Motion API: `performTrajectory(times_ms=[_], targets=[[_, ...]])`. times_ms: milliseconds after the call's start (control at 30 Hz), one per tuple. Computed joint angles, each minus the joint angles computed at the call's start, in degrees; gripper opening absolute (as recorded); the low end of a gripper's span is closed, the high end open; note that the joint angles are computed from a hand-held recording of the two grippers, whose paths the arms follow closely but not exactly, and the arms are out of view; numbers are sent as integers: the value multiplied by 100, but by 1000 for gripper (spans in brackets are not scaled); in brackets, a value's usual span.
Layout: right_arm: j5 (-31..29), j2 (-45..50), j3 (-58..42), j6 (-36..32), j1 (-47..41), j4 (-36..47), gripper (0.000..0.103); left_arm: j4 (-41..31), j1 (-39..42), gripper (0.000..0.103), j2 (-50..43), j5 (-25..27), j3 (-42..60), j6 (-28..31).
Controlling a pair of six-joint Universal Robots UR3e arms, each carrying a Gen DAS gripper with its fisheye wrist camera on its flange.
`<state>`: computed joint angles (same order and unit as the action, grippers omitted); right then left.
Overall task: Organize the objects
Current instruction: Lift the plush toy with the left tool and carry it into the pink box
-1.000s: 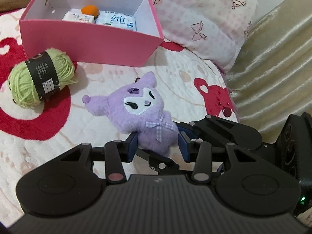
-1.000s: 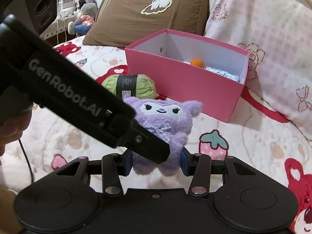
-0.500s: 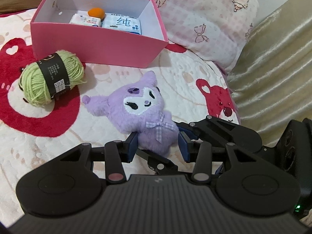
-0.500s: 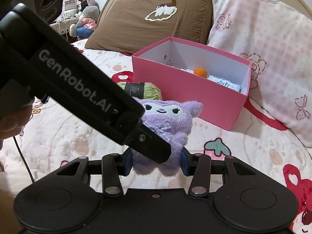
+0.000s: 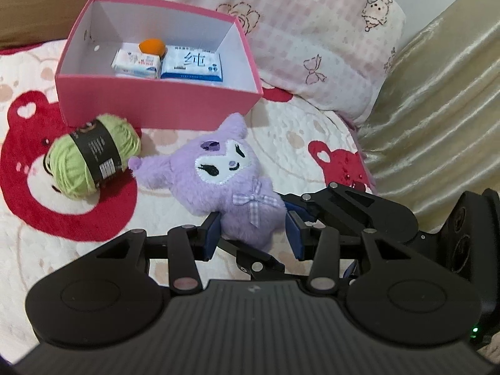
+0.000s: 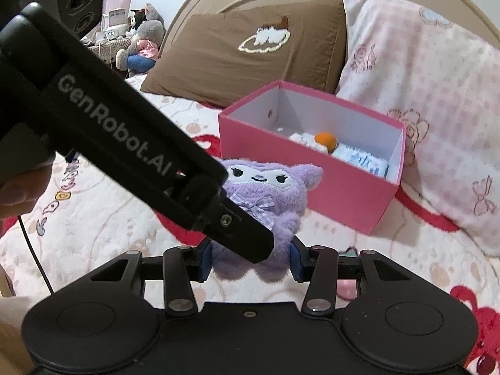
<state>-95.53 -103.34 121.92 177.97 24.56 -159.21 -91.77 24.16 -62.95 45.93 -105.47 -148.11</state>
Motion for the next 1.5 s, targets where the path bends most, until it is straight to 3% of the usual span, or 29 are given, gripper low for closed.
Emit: performTrajectory(times_ms=[267, 500, 600, 733, 1000, 1133, 1300, 1500], targets=[[641, 57, -817, -264, -479, 648, 52, -367, -255, 42, -819, 296, 1500, -379], [1112, 782, -2107, -806, -874, 1087, 51, 93, -409, 42, -1715, 496, 2599, -1040], [1266, 1179, -2773, -1348, -1037, 1430, 51, 83, -395, 42, -2204, 317, 3062, -1342], [1560, 1476, -3359, -1540, -1338, 1794, 51, 275, -507, 42, -2790, 282, 3604, -1814], [2183, 2687, -4906, -2146, -1786, 2689, 51, 413, -996, 42, -4328, 913, 5124, -2710], [2417, 3399, -5588, -2043, -1901, 2922, 51, -87, -1141, 42, -5329, 1202, 6372, -3037], [2722, 4489, -7084, -2343, -2050, 4079, 50, -357, -1283, 44, -6385, 1518, 7447, -3683], [2611, 5878, -9334, -2669, -1997, 5396, 50, -1079, -1383, 45, -7640, 1681, 9263, -3954]])
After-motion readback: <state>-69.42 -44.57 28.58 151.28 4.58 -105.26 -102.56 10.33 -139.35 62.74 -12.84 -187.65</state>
